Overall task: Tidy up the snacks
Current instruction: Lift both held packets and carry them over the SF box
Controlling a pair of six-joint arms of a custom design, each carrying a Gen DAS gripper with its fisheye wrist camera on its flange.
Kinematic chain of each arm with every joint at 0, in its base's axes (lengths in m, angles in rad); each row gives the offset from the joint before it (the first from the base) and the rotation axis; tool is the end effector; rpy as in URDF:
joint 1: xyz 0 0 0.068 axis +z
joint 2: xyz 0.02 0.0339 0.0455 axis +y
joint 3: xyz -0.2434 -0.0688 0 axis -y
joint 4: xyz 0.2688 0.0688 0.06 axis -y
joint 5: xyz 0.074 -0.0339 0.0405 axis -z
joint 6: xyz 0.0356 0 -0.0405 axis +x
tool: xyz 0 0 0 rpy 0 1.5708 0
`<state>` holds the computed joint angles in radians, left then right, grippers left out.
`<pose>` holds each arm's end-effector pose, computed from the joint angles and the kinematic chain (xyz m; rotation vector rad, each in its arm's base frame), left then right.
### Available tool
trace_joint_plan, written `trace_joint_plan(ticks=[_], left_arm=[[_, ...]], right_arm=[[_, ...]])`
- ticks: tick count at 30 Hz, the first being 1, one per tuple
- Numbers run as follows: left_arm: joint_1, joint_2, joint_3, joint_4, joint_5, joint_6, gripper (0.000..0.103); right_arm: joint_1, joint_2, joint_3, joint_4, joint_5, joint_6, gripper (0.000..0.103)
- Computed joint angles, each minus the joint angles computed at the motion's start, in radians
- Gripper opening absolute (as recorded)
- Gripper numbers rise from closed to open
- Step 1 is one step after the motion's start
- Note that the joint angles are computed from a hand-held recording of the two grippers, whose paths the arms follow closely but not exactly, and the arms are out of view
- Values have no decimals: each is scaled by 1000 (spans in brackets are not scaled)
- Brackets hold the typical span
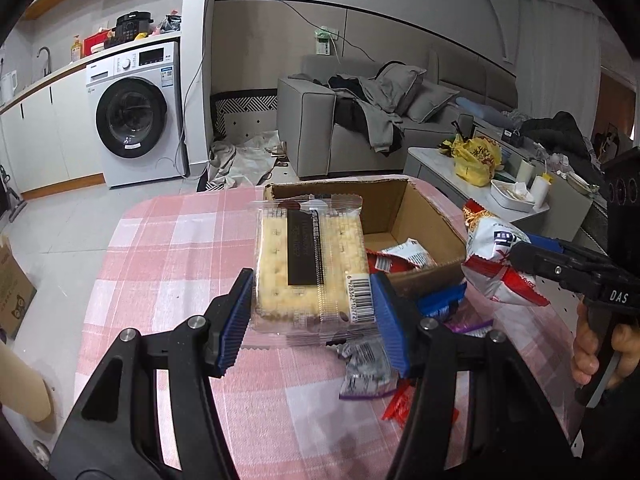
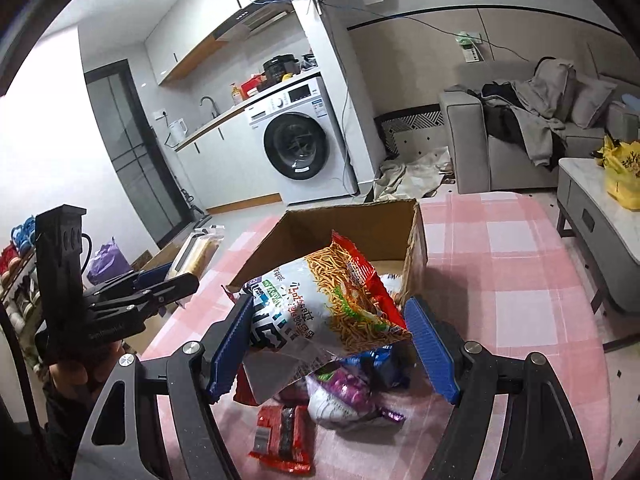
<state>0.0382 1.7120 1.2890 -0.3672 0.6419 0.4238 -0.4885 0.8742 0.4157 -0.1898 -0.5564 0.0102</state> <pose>0.3967 -0.0062 0.2260 0.7173 2.1029 -0.5051 0.1982 -0.0841 0.1721 0.2300 2.1150 0.3365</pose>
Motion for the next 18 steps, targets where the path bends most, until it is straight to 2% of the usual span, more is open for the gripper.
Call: trace_joint_plan(ticks=[12,18], left_arm=[[-110,210,181,65,-95,-80,55],[-155,320,276,62,-134,-93,55]], right_arm=[[61,244,91,202,73,109,77],[85,401,164,282,106,130,76]])
